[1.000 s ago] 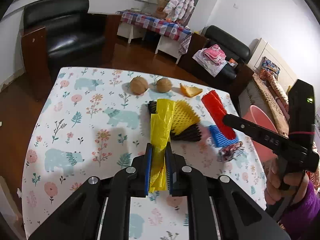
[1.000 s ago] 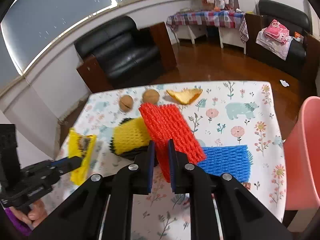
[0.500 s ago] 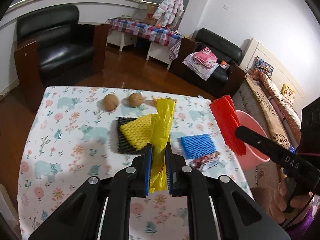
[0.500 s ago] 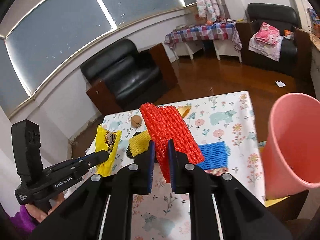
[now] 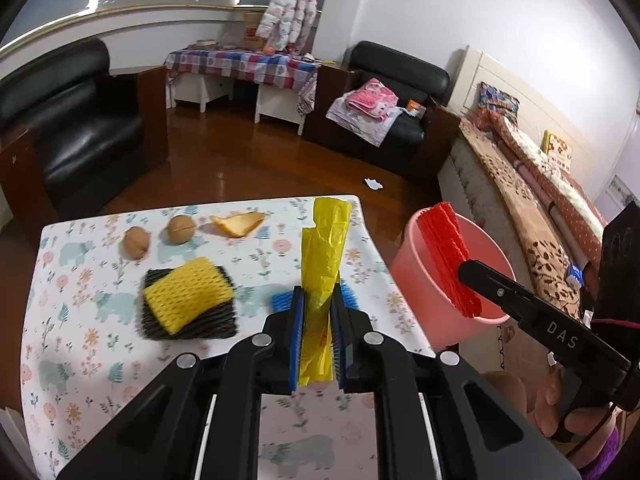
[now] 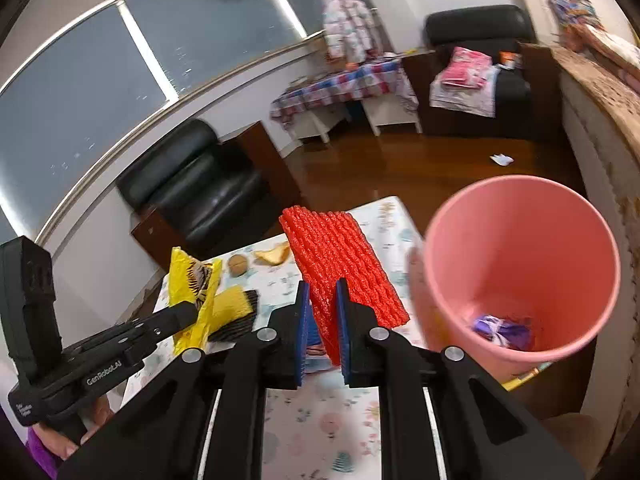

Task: Collect trash
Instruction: 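Carry the yellow bag and red foam net in both grippers over the bucket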

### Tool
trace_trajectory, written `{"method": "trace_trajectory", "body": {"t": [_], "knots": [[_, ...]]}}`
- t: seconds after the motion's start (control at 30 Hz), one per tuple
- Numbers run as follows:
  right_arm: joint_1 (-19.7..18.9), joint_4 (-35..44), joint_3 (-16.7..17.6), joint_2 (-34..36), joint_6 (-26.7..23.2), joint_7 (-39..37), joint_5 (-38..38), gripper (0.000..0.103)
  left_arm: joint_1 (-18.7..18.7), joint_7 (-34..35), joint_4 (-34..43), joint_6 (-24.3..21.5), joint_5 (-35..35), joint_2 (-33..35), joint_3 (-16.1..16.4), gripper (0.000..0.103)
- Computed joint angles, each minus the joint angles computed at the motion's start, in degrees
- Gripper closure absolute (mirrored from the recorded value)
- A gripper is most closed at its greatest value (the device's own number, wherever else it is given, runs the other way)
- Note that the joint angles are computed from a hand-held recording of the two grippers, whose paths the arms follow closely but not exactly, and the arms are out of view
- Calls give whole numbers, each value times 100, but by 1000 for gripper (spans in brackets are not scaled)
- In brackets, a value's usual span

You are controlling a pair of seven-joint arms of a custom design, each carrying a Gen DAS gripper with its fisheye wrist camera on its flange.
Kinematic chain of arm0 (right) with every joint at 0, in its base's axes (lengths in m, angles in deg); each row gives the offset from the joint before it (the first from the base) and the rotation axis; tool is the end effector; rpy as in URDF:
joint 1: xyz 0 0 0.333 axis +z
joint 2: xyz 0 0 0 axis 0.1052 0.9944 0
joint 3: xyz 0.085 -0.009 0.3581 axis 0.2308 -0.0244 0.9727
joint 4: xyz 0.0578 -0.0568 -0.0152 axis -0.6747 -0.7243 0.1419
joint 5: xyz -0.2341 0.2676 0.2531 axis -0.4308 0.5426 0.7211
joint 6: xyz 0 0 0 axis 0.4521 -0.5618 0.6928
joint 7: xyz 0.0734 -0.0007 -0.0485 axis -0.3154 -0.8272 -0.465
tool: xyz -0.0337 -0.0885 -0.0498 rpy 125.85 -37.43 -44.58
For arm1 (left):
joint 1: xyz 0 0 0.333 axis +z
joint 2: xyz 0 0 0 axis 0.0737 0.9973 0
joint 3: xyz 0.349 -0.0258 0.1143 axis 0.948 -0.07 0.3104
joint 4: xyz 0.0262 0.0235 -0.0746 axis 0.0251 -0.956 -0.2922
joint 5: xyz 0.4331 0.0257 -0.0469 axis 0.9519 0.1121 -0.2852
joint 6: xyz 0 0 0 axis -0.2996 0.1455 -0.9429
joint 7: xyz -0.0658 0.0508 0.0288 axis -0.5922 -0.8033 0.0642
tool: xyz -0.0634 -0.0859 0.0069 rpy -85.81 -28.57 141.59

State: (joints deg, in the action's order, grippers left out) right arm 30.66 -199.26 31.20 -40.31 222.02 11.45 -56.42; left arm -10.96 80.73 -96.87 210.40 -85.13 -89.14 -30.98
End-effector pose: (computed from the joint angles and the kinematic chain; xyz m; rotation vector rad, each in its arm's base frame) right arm 0.4478 0.1109 0.5678 -1.4718 1.6461 -0.3416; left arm 0.4636 -0.2597 0.5822 -1.7144 1.9881 -1.0253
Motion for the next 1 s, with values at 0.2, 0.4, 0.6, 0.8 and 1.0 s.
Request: {"method": "trace_trajectory", "body": {"t": [0.2,0.4,0.6,0.8,1.0], "knots": [[-398,-209,110,-155,95,197,-199,89,82,-372,404,-189,452,341,-303,91],[-532,-379,-36,-283,158,346,-281,89,-55,-521,760,-326,785,666,-399,91],[-475,-482,-320,-322,233,319,-221,89,-206,-692,1193,-485,1211,1067,-497,91],[-462,-489,-542,-255,316,186,-191,89,-394,-800,1626,-652,1571,1477,-494,91],[-457,-486,-777,-178,333,29,-76,89,-618,-941,2086,-820,1894,1935,-446,91]]}}
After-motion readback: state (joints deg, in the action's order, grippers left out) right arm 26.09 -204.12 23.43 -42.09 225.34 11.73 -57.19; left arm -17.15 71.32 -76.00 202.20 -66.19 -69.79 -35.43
